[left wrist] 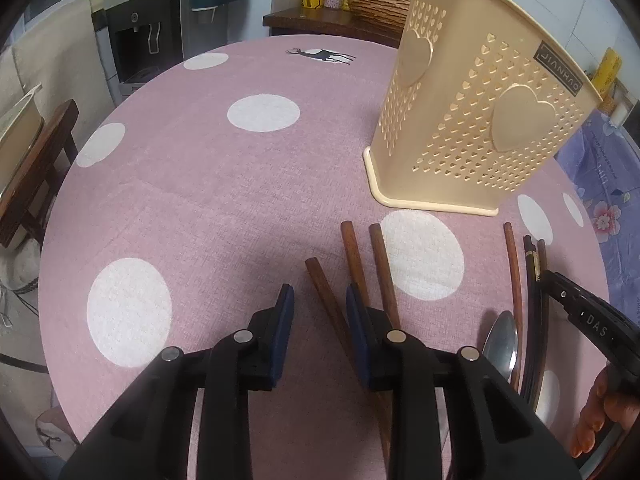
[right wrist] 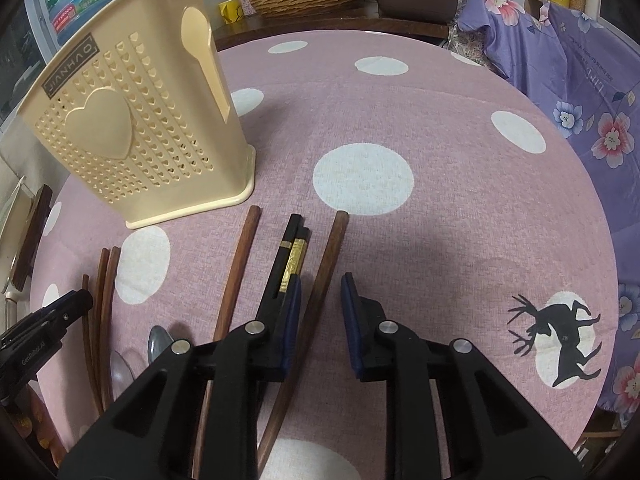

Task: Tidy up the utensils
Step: 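Lower the left tool toward the wooden chopsticks while the right tool approaches another chopstick, then close the left tool on a wooden chopstick while the right tool grips another chopstick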

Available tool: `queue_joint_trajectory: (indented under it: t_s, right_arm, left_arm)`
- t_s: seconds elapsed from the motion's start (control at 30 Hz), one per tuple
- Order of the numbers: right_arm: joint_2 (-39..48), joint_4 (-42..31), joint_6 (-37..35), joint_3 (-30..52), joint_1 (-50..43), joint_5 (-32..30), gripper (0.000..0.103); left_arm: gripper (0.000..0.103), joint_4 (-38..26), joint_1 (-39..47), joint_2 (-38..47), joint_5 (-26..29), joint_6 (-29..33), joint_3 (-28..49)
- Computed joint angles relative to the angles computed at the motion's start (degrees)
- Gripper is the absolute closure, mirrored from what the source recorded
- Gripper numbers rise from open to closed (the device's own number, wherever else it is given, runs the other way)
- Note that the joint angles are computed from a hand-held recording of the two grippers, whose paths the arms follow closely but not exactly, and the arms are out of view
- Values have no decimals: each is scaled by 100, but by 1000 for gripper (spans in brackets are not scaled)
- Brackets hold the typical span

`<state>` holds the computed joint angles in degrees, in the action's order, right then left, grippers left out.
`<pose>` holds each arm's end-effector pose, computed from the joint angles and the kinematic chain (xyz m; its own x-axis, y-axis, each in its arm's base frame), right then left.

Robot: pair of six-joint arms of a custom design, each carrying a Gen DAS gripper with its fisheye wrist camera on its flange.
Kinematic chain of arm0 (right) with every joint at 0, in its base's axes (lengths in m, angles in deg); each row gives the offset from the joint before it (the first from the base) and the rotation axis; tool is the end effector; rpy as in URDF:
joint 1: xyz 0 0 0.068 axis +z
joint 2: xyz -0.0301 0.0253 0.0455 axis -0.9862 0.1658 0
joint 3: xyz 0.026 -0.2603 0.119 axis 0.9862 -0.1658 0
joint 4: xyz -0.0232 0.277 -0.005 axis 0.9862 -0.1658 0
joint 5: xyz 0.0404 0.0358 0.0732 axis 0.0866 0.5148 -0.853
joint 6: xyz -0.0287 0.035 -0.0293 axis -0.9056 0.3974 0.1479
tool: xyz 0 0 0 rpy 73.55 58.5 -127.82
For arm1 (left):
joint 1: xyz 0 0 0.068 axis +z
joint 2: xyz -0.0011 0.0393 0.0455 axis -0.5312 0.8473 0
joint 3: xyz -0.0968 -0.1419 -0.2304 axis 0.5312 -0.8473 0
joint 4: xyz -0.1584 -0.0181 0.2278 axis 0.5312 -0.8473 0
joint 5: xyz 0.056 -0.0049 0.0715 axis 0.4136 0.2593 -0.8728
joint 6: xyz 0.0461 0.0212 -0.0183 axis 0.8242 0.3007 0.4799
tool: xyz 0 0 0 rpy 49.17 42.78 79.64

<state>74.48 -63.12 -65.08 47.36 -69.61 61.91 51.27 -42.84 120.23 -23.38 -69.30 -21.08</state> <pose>0.3532 0.0749 0.1682 -0.8164 -0.2300 -0.5297 -0.3481 0.9279 0.1337 0.2056 -0.0310 0.1826 -0.7394 -0.4411 -0.5087 -0.4414 0.8881 -0.1285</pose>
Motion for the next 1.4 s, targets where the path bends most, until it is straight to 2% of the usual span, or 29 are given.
queue_joint_trajectory:
  t_s: [0.07,0.2,0.43,0.8,1.07,1.23,1.4]
  right_arm:
    - [39,-19,40,50,27,26,83]
    - [162,-12,124,191,45,86,92]
    - [240,15,219,263,31,26,94]
    - [243,105,287,262,-236,-564,95]
    - [-405,273,167,54,-525,-1267,95]
    - [-1027,130,-66,89,-772,-1679,95]
    - [-1560,-72,-231,252,-1113,-2175,95]
  left_arm:
    - [77,-22,-57,96,-31,-25,60]
    - [85,5,-98,223,-131,-53,110]
    - [93,98,-61,187,-105,-238,57]
    - [94,458,175,138,99,-193,-21]
    - [95,282,197,-648,19,146,156]
    - [95,-189,-109,-1408,-430,364,463]
    - [95,-518,-70,-1850,-670,671,859]
